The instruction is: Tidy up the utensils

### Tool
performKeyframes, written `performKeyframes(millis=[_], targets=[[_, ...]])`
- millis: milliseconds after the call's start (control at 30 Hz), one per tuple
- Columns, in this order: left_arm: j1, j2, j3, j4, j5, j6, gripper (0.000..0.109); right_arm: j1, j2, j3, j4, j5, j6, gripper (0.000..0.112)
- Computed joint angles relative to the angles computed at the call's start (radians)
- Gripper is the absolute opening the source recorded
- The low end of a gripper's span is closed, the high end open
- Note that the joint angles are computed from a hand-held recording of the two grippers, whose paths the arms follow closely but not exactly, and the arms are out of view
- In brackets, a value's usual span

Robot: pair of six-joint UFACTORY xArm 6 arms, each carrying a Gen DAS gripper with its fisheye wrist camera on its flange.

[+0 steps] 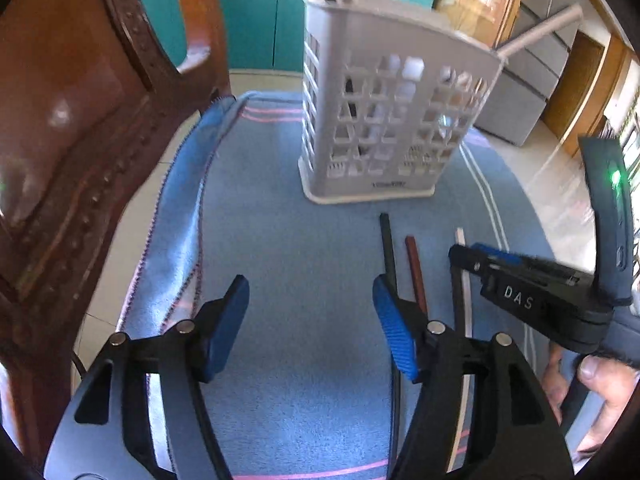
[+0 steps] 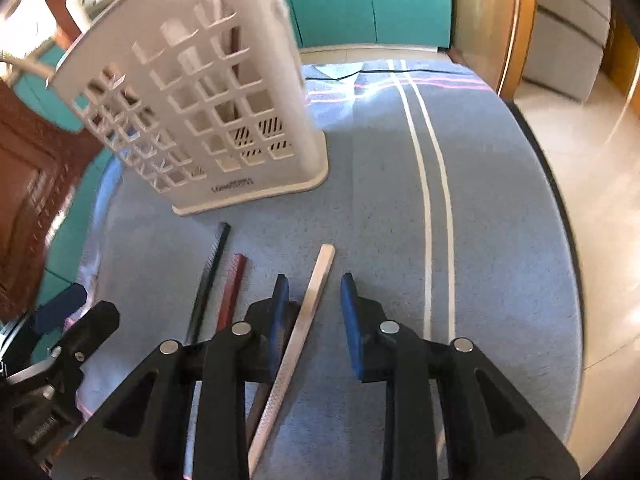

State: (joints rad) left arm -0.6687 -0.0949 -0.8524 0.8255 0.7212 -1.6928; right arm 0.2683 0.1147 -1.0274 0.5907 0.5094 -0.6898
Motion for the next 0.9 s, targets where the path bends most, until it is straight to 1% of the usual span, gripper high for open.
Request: performKeyframes(millis=[33, 133, 233, 300, 433, 500, 567, 600, 733, 900], targets=[[-0.013, 0.004, -0.001, -0.009, 0.005, 0.011, 0.065, -0.002, -0.003, -0.002, -0.006, 0.013, -0.014, 0.016], [-0.019, 0.023, -0.02, -0.021, 0.013, 0.039, 0.067, -0.02, -0.006, -0.009, -0.038, 0.03, -0.009, 0.016], [-0.02, 0.044, -0.036, -0.035, 0.012, 0.055, 0.067, -0.042, -0.005, -0.006, -0.069, -0.003, 0.02, 0.016], [-0.022, 0.059, -0.045, -0.041, 0.008, 0.065, 0.068, -0.058, -0.002, -0.006, -0.075, -0.006, 0.035, 0.016], [-0.031, 0.077, -0.061, -0.047, 0.009, 0.073, 0.07, -0.07, 0.0, -0.016, -0.021, 0.021, 0.007, 0.016], [-0.032, 0.087, -0.07, -0.05, 0.01, 0.079, 0.071, -0.067, -0.008, -0.009, -0.005, 0.021, -0.017, 0.018], [-0.033, 0.098, -0.079, -0.057, 0.013, 0.087, 0.071, -0.061, -0.013, -0.002, -0.007, 0.014, -0.024, 0.027], [-0.034, 0.102, -0.082, -0.061, 0.014, 0.091, 0.071, -0.057, -0.013, 0.002, -0.019, 0.006, -0.016, 0.029], [-0.035, 0.116, -0.091, -0.071, 0.014, 0.1, 0.072, -0.048, 0.001, -0.001, -0.061, -0.01, 0.021, 0.029], [-0.04, 0.128, -0.103, -0.075, 0.015, 0.109, 0.074, -0.043, 0.002, 0.006, -0.077, -0.028, 0.025, 0.029]])
